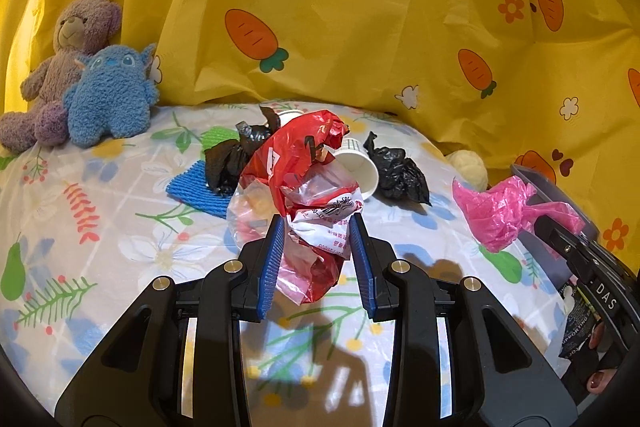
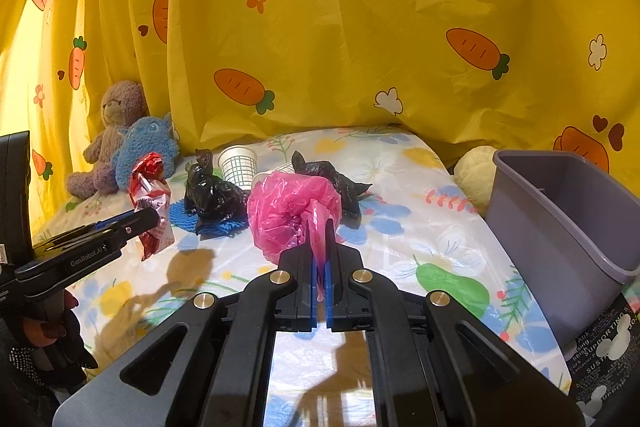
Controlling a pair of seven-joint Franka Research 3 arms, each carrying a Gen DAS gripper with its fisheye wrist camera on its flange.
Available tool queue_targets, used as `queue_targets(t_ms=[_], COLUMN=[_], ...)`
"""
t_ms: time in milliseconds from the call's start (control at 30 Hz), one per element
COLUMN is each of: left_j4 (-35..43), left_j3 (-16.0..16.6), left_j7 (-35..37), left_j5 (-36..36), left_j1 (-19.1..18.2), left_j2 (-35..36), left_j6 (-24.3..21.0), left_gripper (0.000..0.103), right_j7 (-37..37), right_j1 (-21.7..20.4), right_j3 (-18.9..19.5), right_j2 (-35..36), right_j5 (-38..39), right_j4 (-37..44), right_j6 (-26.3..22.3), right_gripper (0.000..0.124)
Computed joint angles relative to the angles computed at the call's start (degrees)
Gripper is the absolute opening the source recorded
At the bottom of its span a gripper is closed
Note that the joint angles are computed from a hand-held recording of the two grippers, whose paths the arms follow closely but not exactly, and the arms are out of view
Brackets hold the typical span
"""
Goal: Collect trash
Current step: 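Carry both bags over the grey bin and open both grippers to drop them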
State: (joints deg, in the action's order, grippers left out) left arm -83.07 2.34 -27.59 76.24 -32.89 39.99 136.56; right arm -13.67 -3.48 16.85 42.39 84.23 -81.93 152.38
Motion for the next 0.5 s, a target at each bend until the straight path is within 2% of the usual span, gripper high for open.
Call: queue_targets(t_ms=[500], left_j4=[13.2], left_j3=[1.44], left_j7=[11.23], left_j5=[-5.16], left_j1=[-1.39], left_j2=[7.36], left_j6=[2.09], left_gripper=[0.033], right_j7=[-1.64], right_j1=[-1.91], right_j3=[-0.37], right_j2=[0.91], right_j5=[3.65], right_j4=[2.48], right_j6=[1.52], right_gripper=[0.004])
